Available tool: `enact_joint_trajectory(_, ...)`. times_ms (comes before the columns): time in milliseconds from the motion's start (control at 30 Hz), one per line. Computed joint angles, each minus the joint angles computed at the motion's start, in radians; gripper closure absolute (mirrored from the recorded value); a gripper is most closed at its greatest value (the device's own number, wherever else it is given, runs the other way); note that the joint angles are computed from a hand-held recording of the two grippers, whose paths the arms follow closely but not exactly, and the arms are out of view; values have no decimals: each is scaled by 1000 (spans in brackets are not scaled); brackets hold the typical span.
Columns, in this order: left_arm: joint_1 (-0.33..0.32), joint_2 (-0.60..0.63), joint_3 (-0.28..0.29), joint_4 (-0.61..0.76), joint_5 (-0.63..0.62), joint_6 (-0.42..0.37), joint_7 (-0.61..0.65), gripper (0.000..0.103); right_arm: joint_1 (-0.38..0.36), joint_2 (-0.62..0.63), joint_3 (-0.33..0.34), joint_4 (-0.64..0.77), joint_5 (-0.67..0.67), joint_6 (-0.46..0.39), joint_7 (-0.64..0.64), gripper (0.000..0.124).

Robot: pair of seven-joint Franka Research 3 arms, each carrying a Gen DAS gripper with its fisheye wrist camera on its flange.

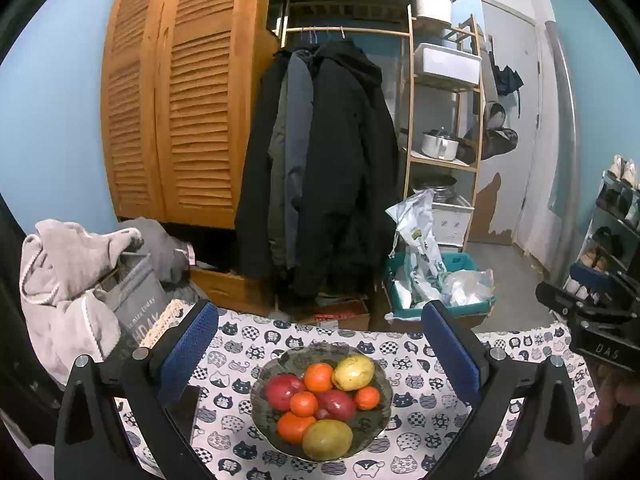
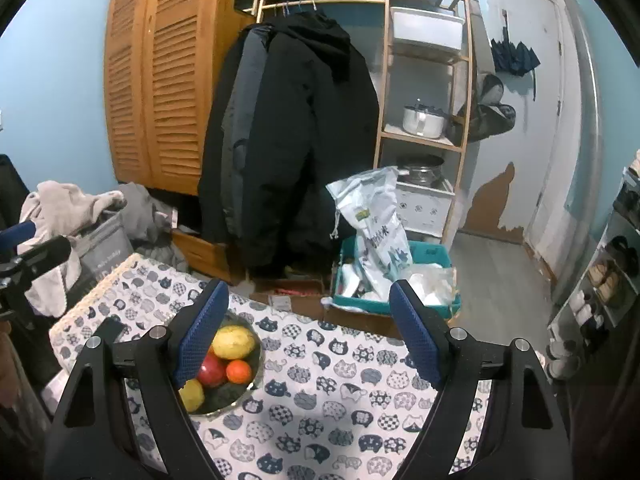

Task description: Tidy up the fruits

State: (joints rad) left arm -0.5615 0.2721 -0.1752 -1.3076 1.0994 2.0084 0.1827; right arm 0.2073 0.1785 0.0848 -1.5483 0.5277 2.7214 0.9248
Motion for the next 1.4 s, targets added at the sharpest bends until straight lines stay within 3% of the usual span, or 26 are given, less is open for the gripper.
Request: enact_joint_trajectory(1400, 1, 5, -1, 11, -53, -16, 12, 1, -11, 3, -6, 2, 6, -24, -9, 42)
